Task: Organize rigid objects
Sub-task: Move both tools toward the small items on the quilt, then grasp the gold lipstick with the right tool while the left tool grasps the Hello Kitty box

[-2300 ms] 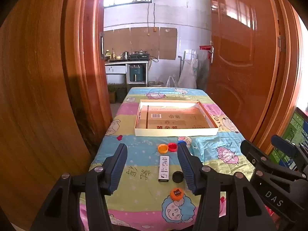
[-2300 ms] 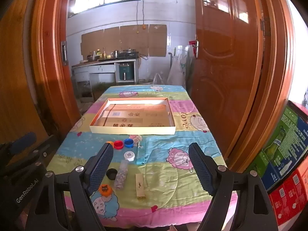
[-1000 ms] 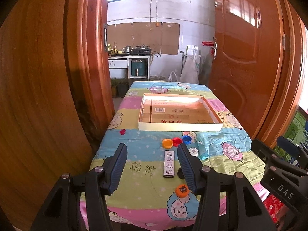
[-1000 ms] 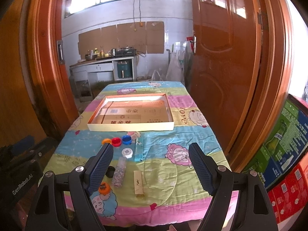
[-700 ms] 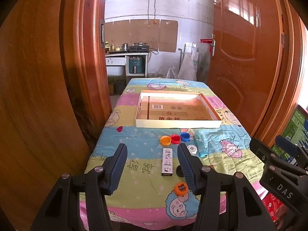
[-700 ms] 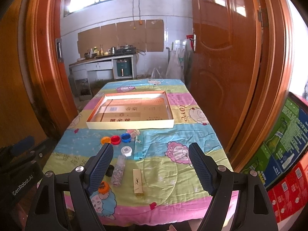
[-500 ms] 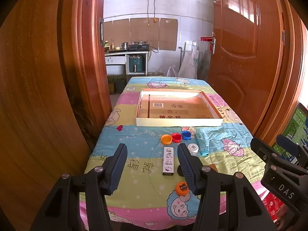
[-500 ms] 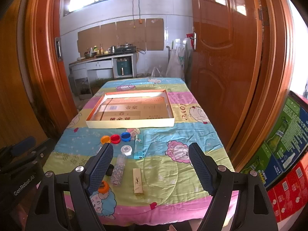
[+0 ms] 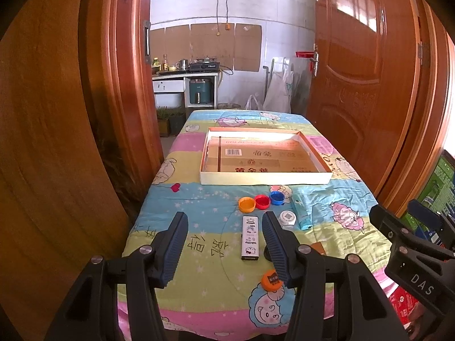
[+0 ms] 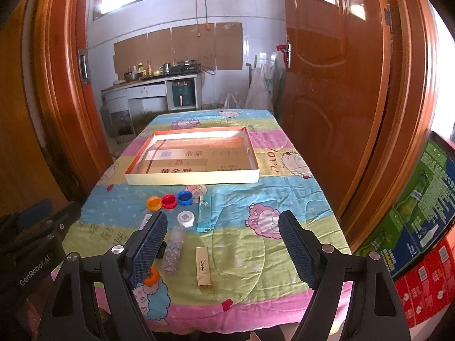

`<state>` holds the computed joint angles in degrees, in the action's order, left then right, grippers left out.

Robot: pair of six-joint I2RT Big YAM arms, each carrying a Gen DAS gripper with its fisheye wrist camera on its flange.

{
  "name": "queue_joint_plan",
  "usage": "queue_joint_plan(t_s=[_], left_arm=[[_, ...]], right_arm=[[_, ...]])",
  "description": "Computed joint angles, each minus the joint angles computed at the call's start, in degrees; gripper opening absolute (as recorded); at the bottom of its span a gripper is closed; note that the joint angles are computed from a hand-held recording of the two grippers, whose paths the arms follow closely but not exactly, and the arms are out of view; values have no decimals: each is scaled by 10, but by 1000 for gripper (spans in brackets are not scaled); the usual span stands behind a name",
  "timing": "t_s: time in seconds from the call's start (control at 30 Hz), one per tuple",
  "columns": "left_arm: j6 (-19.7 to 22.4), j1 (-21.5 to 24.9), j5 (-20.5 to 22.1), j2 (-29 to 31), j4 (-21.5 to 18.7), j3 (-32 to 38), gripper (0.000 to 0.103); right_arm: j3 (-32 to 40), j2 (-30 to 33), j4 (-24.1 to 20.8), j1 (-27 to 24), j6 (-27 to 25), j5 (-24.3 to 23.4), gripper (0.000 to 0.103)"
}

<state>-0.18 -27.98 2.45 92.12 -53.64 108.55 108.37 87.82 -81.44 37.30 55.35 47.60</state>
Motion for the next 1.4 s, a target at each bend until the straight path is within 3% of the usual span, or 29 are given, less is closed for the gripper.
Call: queue_joint_plan(t_s=[0.53, 0.87, 0.97, 1.07, 1.27, 1.4], left_arm=[[1, 0, 4, 22, 5, 15, 55], [-1, 5, 42, 48, 8, 17, 55], [7, 5, 66, 75, -8, 34, 55], [22, 3, 91, 121, -52, 77, 55], [33, -7, 79, 185, -105, 144, 55], [36, -11, 64, 222, -140, 186, 48]], right_arm=[[-19, -4, 28, -14, -13, -17, 81], [-75, -20, 67, -26, -9, -52, 82], [-93, -18, 80, -30, -15, -67, 82], [-107, -12, 89, -37, -23, -86, 82], [-136, -11, 120, -51, -45, -120, 82], [-145, -10, 131, -60, -53, -137, 82]])
